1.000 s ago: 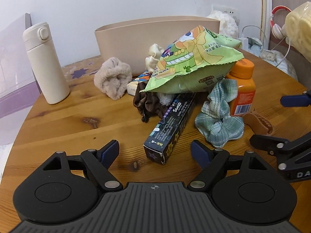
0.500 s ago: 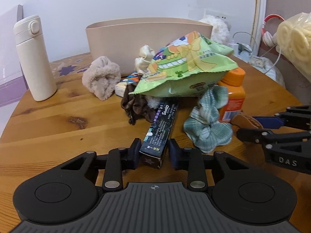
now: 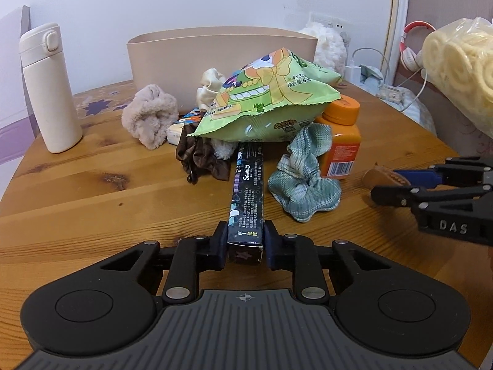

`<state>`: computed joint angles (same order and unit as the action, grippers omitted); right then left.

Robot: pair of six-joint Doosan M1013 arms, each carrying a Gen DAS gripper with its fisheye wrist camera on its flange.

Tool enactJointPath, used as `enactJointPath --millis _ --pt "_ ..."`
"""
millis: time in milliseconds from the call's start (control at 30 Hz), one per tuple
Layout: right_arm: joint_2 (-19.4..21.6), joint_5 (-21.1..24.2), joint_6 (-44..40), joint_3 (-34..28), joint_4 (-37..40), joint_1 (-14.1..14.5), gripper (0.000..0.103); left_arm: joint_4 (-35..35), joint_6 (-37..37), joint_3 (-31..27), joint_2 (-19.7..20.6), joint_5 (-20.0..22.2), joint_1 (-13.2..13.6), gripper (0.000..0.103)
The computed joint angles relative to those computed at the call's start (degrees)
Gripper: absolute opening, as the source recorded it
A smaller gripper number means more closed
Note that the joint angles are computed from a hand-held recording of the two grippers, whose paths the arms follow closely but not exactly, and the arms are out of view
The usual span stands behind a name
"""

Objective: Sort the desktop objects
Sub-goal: 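Grasp the dark toothpaste box with the left gripper while the right grasps the brown hair clip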

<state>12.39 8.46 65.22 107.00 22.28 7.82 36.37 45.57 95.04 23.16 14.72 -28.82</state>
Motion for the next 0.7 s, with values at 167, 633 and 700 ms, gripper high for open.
enactJointPath --millis 167,633,700 --pt "-0.9 -0.7 -6.1 0.5 6.2 -0.1 0.03 0.4 0.0 1.1 -0.9 -0.4 0.0 0.023" --pt "-4.1 -2.7 -20.4 3.1 20.9 0.5 0.03 8.1 -8.0 6.6 -5.3 -1.4 -0.6 0.023" --pt "-4.7 -3.1 -22.0 3.6 22.3 0.7 0.03 10.4 -10.3 7.6 -6.1 -1.6 -0.9 0.023"
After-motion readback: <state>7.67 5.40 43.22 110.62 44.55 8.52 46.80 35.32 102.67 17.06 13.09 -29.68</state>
